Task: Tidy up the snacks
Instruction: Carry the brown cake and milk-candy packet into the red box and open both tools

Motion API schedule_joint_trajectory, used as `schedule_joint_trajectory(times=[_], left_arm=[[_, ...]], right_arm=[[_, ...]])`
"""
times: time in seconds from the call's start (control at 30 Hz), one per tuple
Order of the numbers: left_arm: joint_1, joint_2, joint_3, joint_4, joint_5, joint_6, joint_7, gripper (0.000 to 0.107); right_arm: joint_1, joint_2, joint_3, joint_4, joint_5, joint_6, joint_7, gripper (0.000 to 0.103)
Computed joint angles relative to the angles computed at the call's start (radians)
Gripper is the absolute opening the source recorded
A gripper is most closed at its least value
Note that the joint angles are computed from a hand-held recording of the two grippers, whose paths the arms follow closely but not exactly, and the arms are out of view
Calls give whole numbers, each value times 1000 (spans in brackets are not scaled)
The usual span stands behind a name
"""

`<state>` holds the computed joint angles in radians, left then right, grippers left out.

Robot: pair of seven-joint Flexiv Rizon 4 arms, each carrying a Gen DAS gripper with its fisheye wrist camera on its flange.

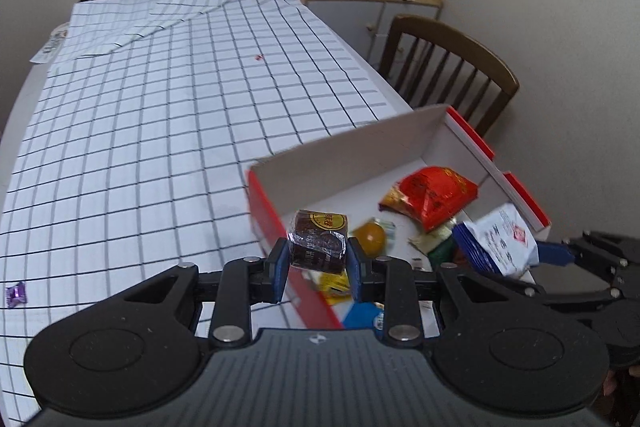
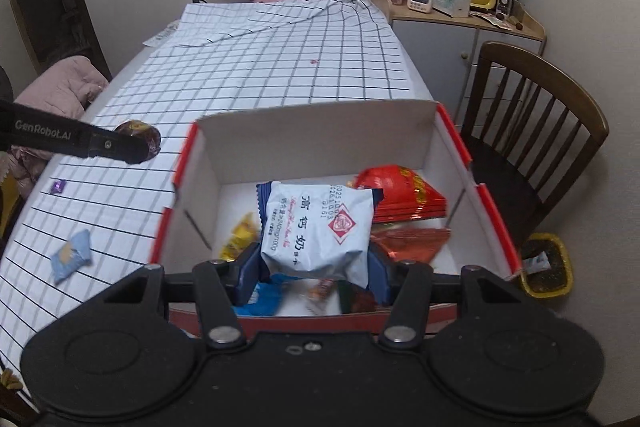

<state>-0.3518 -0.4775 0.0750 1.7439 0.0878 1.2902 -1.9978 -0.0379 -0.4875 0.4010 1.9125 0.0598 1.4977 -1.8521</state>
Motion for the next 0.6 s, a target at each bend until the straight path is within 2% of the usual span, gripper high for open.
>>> schedule_joint_trajectory(times=[0.17, 0.37, 0.6], left_arm=[[-35, -67, -2, -73, 4, -55, -18, 29], [-38, -139, -15, -150, -19, -108, -28, 29], [-43, -206, -18, -238, -19, -192, -25, 29]], right_arm=[[-19, -44, -3, -55, -19, -30, -39, 53], [9, -98, -54, -121, -45, -54, -30, 53], [14, -140, -73, -179, -45, -116, -34, 53]])
